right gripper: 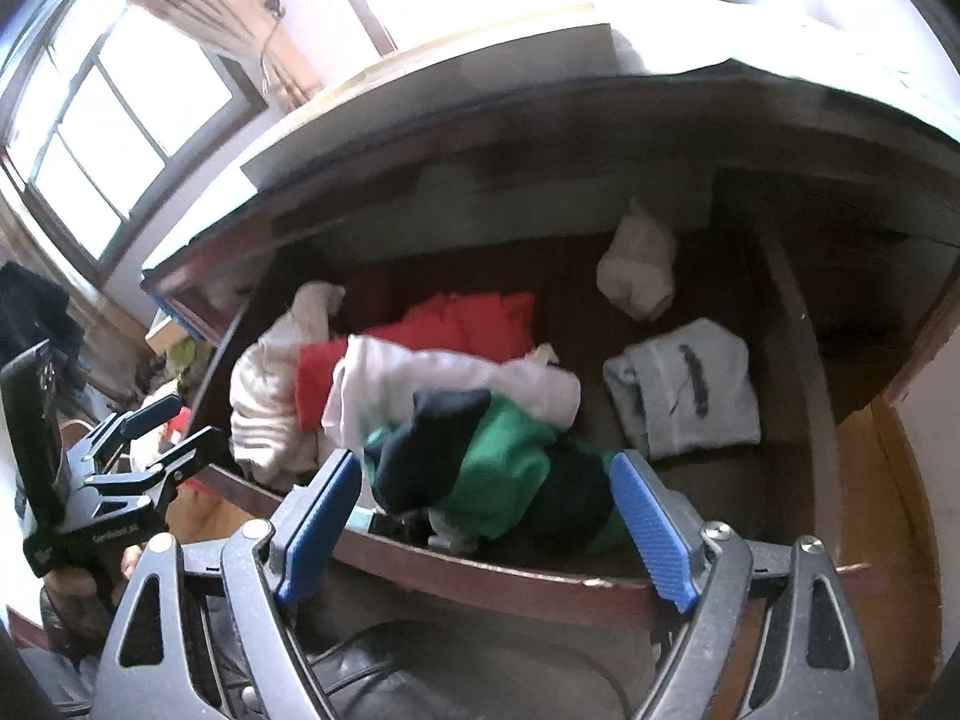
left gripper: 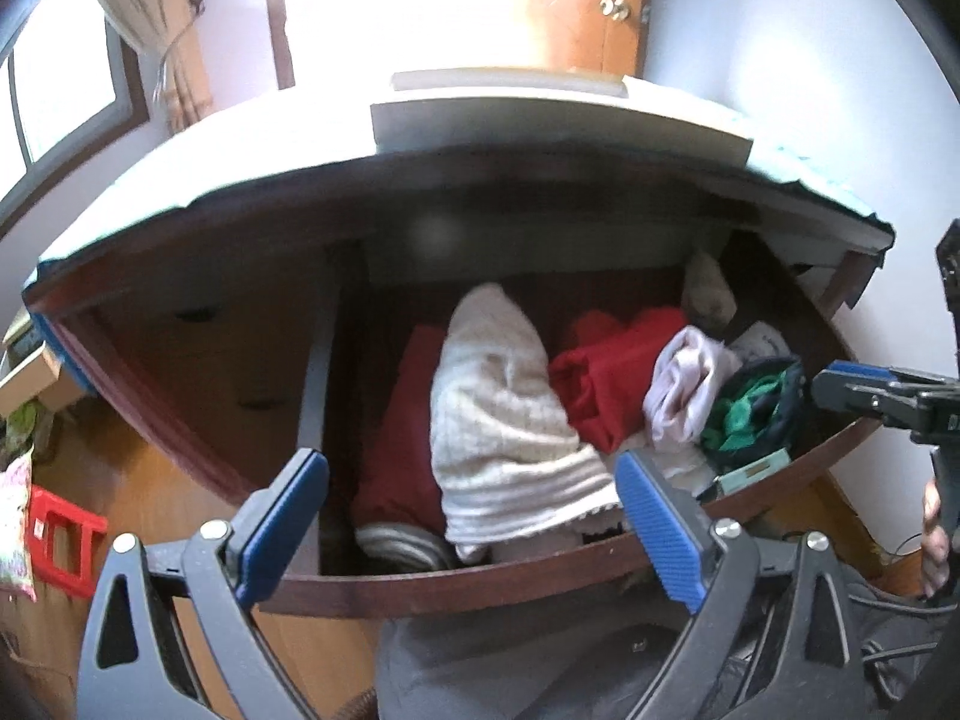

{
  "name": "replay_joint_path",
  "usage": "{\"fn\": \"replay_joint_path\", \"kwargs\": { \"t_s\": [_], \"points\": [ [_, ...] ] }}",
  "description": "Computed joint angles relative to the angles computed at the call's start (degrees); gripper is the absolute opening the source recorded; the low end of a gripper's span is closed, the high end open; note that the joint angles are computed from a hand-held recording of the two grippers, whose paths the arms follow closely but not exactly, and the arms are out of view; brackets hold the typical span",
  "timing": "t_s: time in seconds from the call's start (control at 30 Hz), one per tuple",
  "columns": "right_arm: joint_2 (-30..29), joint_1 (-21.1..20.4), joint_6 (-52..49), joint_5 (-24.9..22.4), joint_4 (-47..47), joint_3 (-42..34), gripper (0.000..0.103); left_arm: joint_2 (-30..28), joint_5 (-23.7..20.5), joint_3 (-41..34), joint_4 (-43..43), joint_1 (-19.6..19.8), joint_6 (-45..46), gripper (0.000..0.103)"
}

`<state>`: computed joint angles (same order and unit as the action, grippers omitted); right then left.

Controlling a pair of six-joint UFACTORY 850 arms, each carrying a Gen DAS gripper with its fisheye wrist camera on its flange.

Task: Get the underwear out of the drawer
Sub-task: 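Grasp the dotted beige roll with left tool while right tool grasps black-green roll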

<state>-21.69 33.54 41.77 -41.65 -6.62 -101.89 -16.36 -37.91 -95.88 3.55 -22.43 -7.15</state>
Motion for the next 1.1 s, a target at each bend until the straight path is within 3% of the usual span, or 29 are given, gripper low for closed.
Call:
{"fn": "replay_joint_path", "kwargs": {
  "t_s": [0.13,0.43,0.83,0.97,1.1],
  "points": [
    [0.21,0.16,-0.24,1.22,-0.56,0.13,0.087,-0.41,0.09,-1.06,-3.06,0.67,3.02,0.098],
    [1.53,0.24,4.08,3.73,-7.77,1.14,0.087,-8.09,-8.08,-11.83,-2.86,0.76,0.81,0.098],
    [0.79,-2.24,-2.36,6.34,0.67,1.16,0.087,-13.65,-13.38,-18.8,-2.73,0.94,-0.28,0.098],
    [0.42,-2.3,-7.04,6.24,4.07,0.63,0.073,-14.82,-14.45,-20.26,-2.71,0.82,-0.4,0.098],
    [-0.73,-2.17,-11.14,4.61,6.48,-1.0,0.07,-16.15,-16.74,-21.71,-1.76,0.62,-0.81,0.095]
  ]
}}
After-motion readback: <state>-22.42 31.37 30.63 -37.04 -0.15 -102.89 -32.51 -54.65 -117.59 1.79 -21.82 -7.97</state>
